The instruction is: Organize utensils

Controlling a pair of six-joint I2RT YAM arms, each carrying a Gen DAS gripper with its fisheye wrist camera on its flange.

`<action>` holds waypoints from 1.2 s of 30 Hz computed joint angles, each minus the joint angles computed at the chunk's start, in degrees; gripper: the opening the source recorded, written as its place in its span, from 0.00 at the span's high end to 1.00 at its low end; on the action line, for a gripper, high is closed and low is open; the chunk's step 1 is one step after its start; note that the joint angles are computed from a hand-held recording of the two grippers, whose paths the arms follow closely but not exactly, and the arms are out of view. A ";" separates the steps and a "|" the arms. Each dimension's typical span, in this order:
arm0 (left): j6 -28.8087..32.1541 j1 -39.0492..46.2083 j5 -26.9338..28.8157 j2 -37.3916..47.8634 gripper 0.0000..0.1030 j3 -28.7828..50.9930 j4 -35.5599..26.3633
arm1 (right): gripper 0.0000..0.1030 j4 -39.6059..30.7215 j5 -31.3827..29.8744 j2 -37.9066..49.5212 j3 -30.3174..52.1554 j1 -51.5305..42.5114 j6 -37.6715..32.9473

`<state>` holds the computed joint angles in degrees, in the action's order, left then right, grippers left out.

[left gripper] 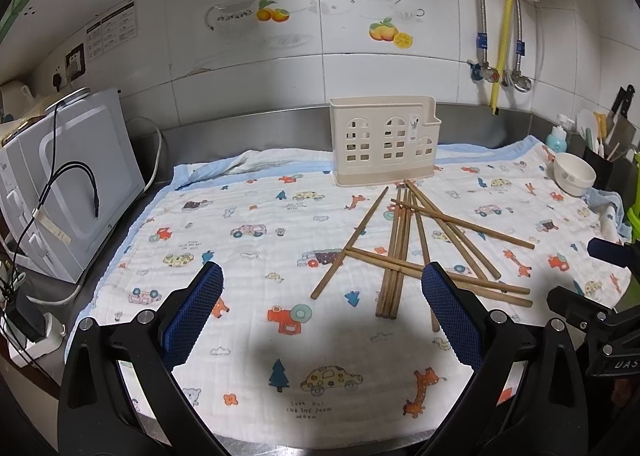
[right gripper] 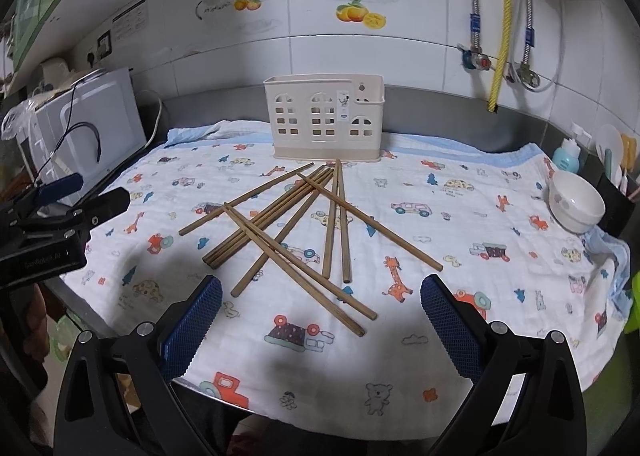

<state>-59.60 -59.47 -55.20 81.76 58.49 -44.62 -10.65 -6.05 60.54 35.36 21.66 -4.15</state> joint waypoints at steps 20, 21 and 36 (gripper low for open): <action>6.79 5.45 5.10 0.45 0.05 -2.12 6.87 | 0.51 -8.18 -19.80 15.36 8.33 -11.31 -19.20; 7.28 5.78 5.55 0.53 0.05 -2.29 7.45 | 0.54 -9.21 -20.81 16.47 8.87 -11.66 -20.16; 11.25 10.79 12.14 -1.42 0.09 -6.69 13.60 | 0.83 -9.58 -20.85 27.75 13.75 -10.19 -28.33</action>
<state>-48.35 -48.68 -43.06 80.34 51.81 -31.02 -20.23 -26.90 88.29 49.11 11.46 -32.49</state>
